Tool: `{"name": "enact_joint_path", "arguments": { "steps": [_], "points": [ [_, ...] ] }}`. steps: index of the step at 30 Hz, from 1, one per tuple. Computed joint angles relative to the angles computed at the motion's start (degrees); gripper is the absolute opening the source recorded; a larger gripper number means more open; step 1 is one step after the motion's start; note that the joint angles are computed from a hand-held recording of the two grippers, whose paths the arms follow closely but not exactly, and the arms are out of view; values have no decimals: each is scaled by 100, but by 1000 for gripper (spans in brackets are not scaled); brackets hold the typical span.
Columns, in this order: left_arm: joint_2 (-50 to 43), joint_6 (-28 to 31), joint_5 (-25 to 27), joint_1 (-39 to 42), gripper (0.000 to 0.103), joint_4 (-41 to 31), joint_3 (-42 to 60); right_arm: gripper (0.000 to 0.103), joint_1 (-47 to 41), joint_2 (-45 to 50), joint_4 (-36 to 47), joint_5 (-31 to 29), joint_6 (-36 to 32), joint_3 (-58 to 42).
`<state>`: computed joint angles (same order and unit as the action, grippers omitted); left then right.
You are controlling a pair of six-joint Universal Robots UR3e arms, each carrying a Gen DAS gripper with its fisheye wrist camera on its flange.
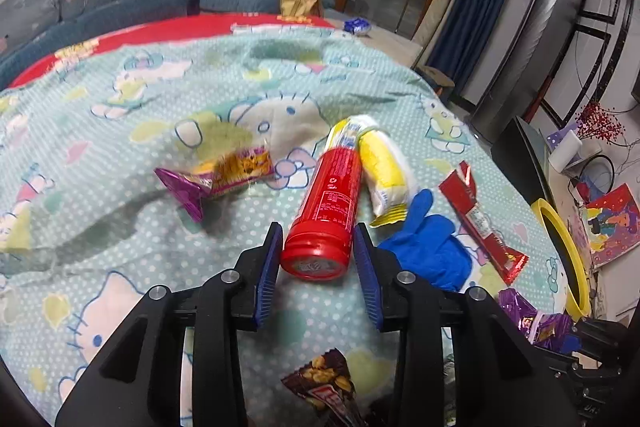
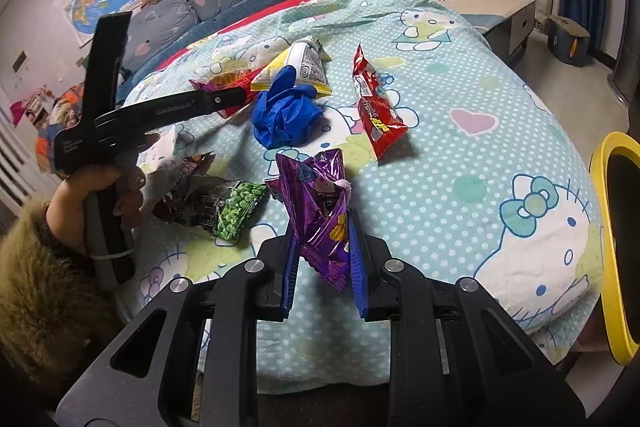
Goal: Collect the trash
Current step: 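Grasp the red tube with the left tool while the right tool grasps the purple wrapper, then carry the red tube and purple wrapper over the yellow bin with both tools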
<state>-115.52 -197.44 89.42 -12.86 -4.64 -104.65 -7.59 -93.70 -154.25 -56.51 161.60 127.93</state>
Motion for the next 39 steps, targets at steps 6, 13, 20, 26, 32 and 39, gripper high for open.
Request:
{"name": "enact_joint_path", "arguments": {
  "steps": [6,13,20,26,32,39],
  "points": [
    [342,-25,239,-106,33,288,-296,17,-58,-125,122,81,2,-22],
    [846,-92,351,-120,32,464,-525,17,-155,-357,230,233,-44,12],
    [1145,-42,404,-287,32,471,-486,17,-279,-595,379,376,-66,15],
    [1163,-38,339,-420,32,439,-342,17,-433,-778,413,470,-40,-10],
    [1021,-1,279,-622,32,410,-140,17,-701,-986,470,581,-25,30],
    [784,121,253,-926,32,293,228,17,-1085,-1239,662,741,-119,69]
  ]
}}
